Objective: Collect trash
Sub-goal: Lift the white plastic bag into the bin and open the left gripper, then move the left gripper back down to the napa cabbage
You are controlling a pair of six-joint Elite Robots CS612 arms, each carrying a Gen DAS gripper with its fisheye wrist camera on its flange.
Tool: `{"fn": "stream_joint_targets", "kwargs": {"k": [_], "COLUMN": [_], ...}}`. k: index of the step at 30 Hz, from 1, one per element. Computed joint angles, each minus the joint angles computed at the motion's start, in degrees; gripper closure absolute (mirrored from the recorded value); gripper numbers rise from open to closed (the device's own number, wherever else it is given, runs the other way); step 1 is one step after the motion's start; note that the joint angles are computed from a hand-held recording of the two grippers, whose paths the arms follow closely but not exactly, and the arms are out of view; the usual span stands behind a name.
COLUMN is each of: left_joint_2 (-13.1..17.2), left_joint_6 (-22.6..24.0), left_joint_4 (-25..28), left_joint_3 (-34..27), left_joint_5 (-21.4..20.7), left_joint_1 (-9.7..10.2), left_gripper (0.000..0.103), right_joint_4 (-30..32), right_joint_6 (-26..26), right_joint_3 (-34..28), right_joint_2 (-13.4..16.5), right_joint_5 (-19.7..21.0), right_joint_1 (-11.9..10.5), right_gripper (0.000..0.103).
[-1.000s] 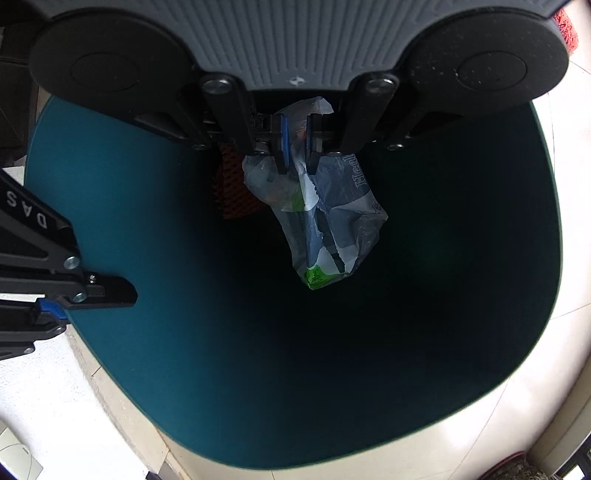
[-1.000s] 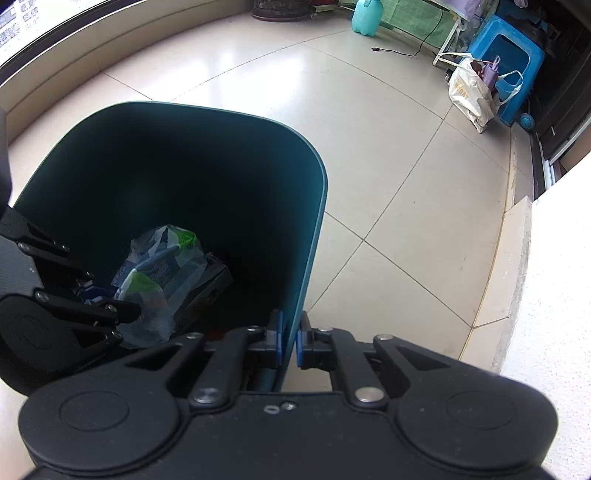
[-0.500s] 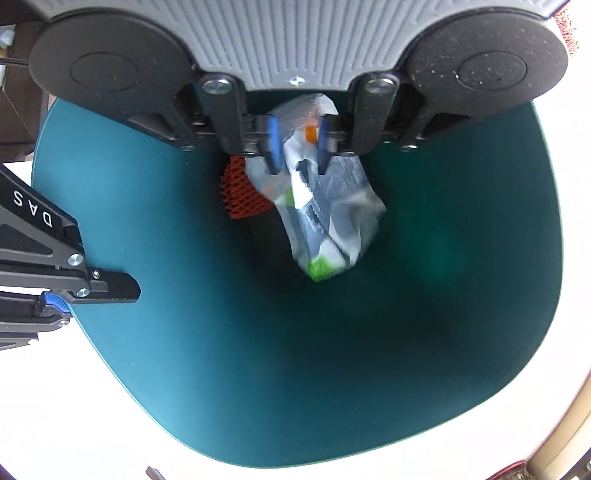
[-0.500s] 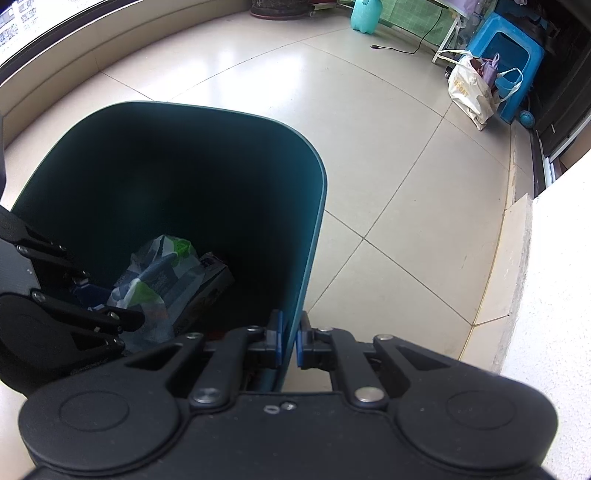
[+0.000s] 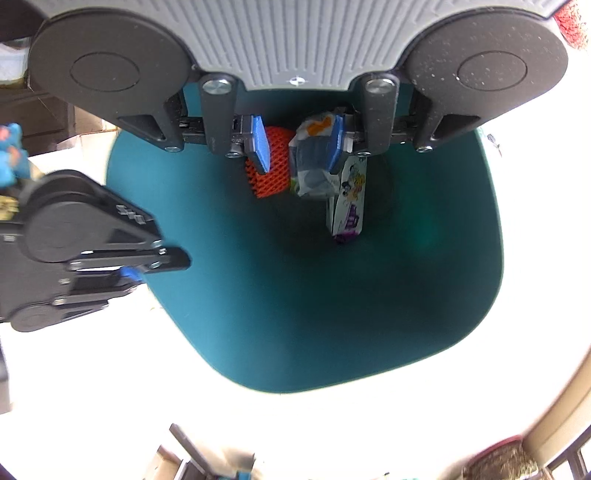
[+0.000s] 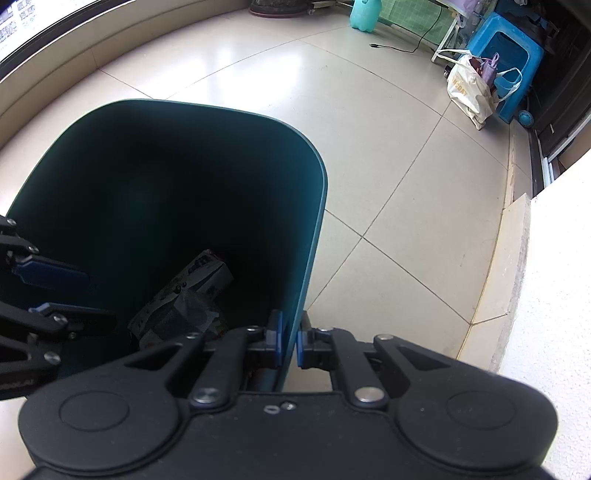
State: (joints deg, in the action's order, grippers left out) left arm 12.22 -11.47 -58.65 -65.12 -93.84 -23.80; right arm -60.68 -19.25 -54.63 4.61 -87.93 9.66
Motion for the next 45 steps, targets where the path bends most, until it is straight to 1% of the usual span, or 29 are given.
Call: {"fn": "stream_joint_targets", "kwargs": {"k": [1, 2, 3, 7, 12, 14, 16, 17, 21, 23, 25, 28, 29, 33, 35, 42, 43, 45], "left_joint_2": [0.2, 0.6, 0.9, 0.8, -0.4, -0.3, -0.2, -0.4, 0.4, 0.6, 0.8, 1.2, 1.3, 2.3, 3.1, 6.3, 6.6, 7.3], "left_joint_6": [-0.2, -0.4, -0.3, -0.4, -0.8, -1.0, -1.3, -1.2, -1.5, -2.3, -3.5, -5.0, -5.5, -7.0, -7.3, -14.7, -15.7, -19.1], "left_joint_4": [-0.5, -1.3, -1.9, -2.6, -2.1, -2.1, -1.9, -1.5, -1.6, -1.4, -0.9, -0.1, 0.4, 3.2, 4.6, 10.7, 11.7, 13.6], "left_joint_3": [-0.7, -1.7, -2.6, -4.4, -5.7, -6.6, -7.6, -8.1, -10.9, -11.9, -12.7, -13.8, -13.9, -14.0, -13.8, -11.6, -11.0, -10.0], "left_joint_5": [0.5, 1.0, 1.3, 2.2, 2.9, 3.1, 4.1, 4.6, 7.6, 7.9, 7.2, 7.7, 8.2, 11.0, 11.7, 9.9, 9.3, 7.2], "left_joint_1": [-0.15, -0.29, -0.35, -0.39, 0.21, 0.40, 0.51, 0.68, 1.18, 1.84, 2.82, 4.46, 5.01, 6.55, 7.11, 9.20, 9.49, 10.25], "left_gripper": [0.055, 0.042, 0.037, 0.037, 0.037, 0.037, 0.036, 0.032, 0.031, 0.031, 0.031, 0.031, 0.028, 0.028, 0.028, 0.028, 0.028, 0.028], "right_joint_4": [0.0, -0.1, 0.0, 0.0, -0.1, -0.1, -0.1, -0.1, -0.1, -0.1, -0.1, 0.0, 0.0, 0.0, 0.0, 0.2, 0.3, 0.2], "right_joint_6": [-0.1, -0.1, 0.0, 0.1, 0.2, 0.3, 0.4, 0.4, 0.5, 0.6, 0.6, 0.5, 0.5, 0.5, 0.4, 0.6, 0.8, 0.8], "right_joint_3": [0.0, 0.0, -0.1, 0.0, 0.2, 0.2, 0.3, 0.3, 0.5, 0.5, 0.5, 0.5, 0.5, 0.5, 0.4, 0.2, 0.2, 0.3], "right_joint_2": [0.0, 0.0, 0.0, 0.0, -0.1, -0.1, -0.1, -0.1, -0.2, -0.3, -0.2, -0.2, -0.2, -0.2, -0.2, 0.0, -0.1, -0.1], "right_joint_5": [-0.1, -0.2, -0.2, -0.4, -0.5, -0.7, -0.6, -0.7, -0.7, -0.7, -0.7, -0.7, -0.7, -0.8, -0.8, -0.3, -0.3, -0.3], "right_joint_1": [0.0, 0.1, 0.1, 0.2, 0.3, 0.3, 0.3, 0.3, 0.4, 0.4, 0.3, 0.3, 0.3, 0.4, 0.4, 0.3, 0.3, 0.3], "right_gripper": [0.096, 0.096, 0.096, 0.096, 0.095, 0.095, 0.095, 0.095, 0.095, 0.095, 0.095, 0.094, 0.094, 0.093, 0.093, 0.091, 0.091, 0.091]}}
